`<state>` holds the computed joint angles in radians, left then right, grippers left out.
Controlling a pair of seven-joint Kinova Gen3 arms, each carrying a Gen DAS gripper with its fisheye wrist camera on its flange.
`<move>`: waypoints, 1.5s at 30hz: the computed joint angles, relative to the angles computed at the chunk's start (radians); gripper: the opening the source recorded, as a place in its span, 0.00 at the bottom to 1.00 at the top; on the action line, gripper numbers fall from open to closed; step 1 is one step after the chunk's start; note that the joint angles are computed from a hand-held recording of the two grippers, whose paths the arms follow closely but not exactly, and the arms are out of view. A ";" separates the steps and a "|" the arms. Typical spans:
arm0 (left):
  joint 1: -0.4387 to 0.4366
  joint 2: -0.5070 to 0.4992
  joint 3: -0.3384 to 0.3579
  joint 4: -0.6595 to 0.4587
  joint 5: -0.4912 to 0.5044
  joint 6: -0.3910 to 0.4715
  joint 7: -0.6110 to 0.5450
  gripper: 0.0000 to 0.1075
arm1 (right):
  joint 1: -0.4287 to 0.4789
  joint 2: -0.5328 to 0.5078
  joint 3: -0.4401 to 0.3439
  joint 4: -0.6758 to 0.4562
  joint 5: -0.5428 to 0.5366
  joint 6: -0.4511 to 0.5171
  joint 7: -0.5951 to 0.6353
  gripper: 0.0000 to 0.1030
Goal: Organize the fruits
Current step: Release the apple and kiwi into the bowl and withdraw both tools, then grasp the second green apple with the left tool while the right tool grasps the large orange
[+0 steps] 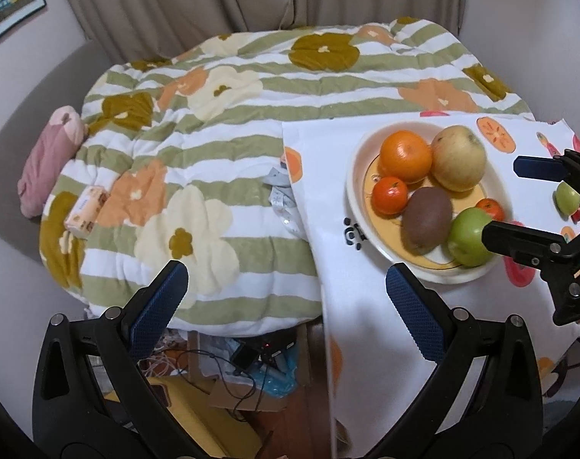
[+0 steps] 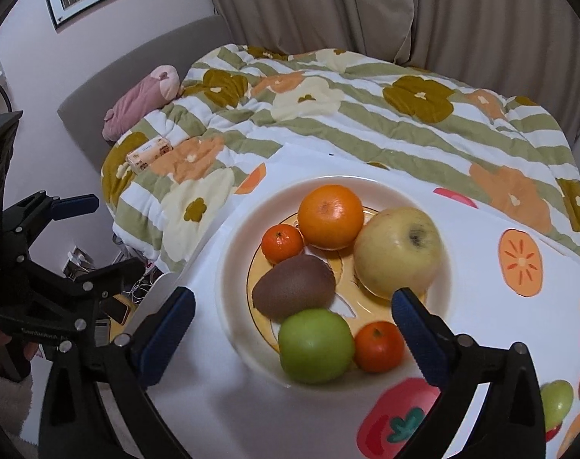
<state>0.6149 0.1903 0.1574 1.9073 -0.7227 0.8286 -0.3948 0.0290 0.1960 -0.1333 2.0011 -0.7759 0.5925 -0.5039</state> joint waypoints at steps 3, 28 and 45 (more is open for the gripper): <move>0.037 0.000 0.014 -0.032 -0.011 0.060 0.043 0.96 | 0.028 -0.030 0.015 0.000 -0.009 0.049 0.036 1.00; 0.360 0.234 0.013 -0.453 -0.071 0.211 0.115 0.96 | 0.385 -0.150 0.361 -0.058 0.007 0.394 0.311 1.00; 0.409 0.554 -0.076 -0.810 0.121 0.087 -0.193 0.96 | 0.645 0.129 0.280 -0.241 -0.022 0.371 0.413 1.00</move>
<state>1.0235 0.7444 0.0812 1.0968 -0.6012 0.9153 -0.5877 0.6736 0.3245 0.1466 1.7603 -0.7976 0.9639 -0.0910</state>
